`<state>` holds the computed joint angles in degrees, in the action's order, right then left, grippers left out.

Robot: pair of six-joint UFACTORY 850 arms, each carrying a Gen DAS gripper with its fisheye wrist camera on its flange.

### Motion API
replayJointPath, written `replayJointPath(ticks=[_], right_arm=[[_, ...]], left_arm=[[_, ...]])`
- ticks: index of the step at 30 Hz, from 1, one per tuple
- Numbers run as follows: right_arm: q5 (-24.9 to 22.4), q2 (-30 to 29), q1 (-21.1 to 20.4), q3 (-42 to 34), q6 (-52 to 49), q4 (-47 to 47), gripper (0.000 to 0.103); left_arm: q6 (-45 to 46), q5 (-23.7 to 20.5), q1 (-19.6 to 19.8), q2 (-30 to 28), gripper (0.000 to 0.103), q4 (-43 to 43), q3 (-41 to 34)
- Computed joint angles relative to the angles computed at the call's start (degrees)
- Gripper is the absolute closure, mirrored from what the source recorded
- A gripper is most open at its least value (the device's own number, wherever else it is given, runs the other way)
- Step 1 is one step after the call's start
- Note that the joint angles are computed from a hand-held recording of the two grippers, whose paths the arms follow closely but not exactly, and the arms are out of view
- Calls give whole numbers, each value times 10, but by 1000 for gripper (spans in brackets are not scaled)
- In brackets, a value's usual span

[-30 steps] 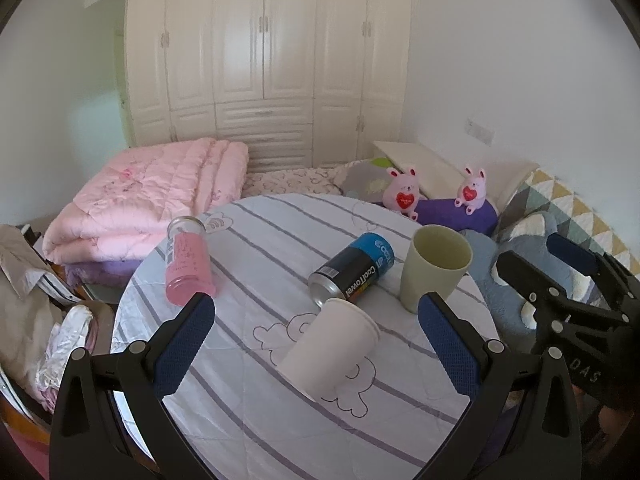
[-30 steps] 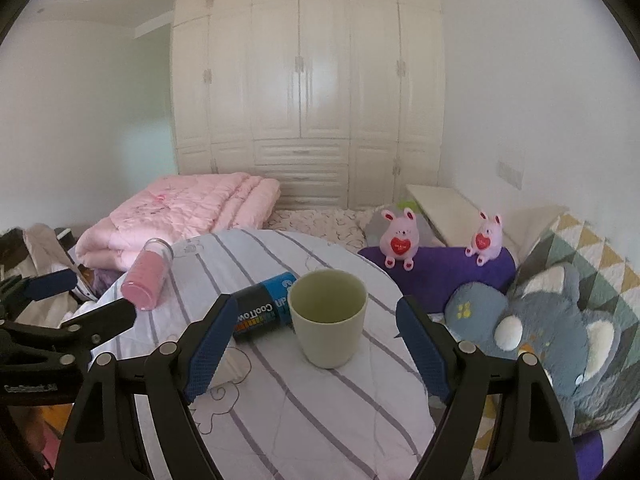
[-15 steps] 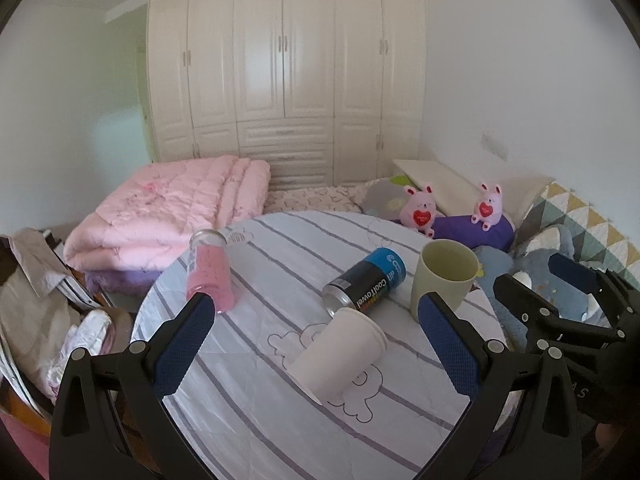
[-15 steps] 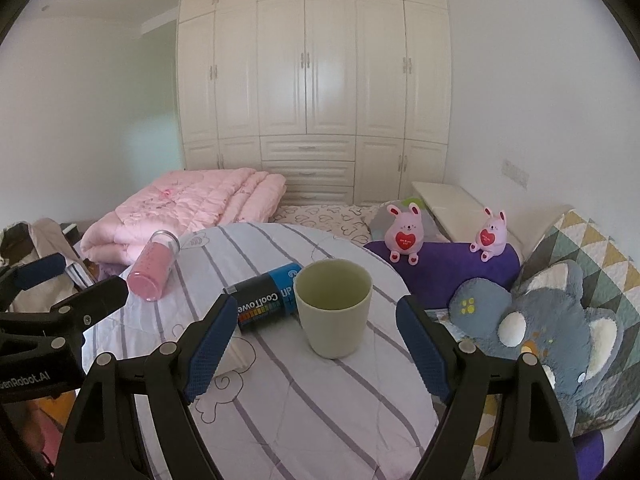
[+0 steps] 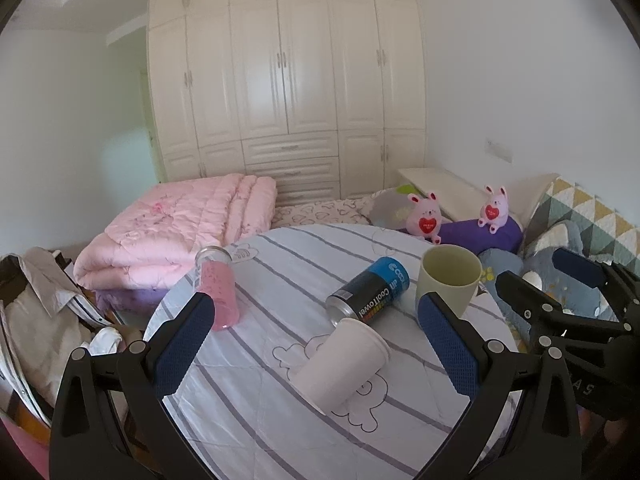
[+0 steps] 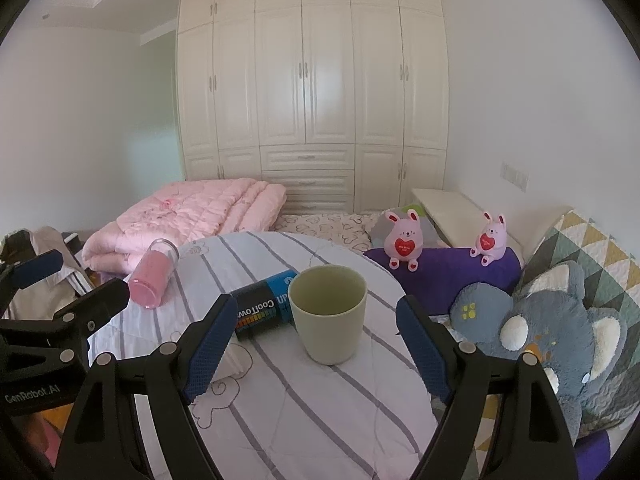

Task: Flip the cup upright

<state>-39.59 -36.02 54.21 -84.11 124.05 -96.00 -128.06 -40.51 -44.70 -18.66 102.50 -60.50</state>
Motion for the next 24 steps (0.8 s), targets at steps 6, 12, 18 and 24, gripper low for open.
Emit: replayJointPath(ticks=[6,12,18,24], right_arm=[[3,0,-2,1,3,-2,20],[11,-2,-4,-2,-1,-1,20],[18,-6,-7,-23,-52,45,20],[50,-10,-21,-50,-137,132,20]], left_arm=[[18,2,0,-6,0,-22,-10],[41,6,2,-10,0,-51,-21],[109,14,4,-14,0,-122,-47],[168,11,7,-21,0,-173,-70]])
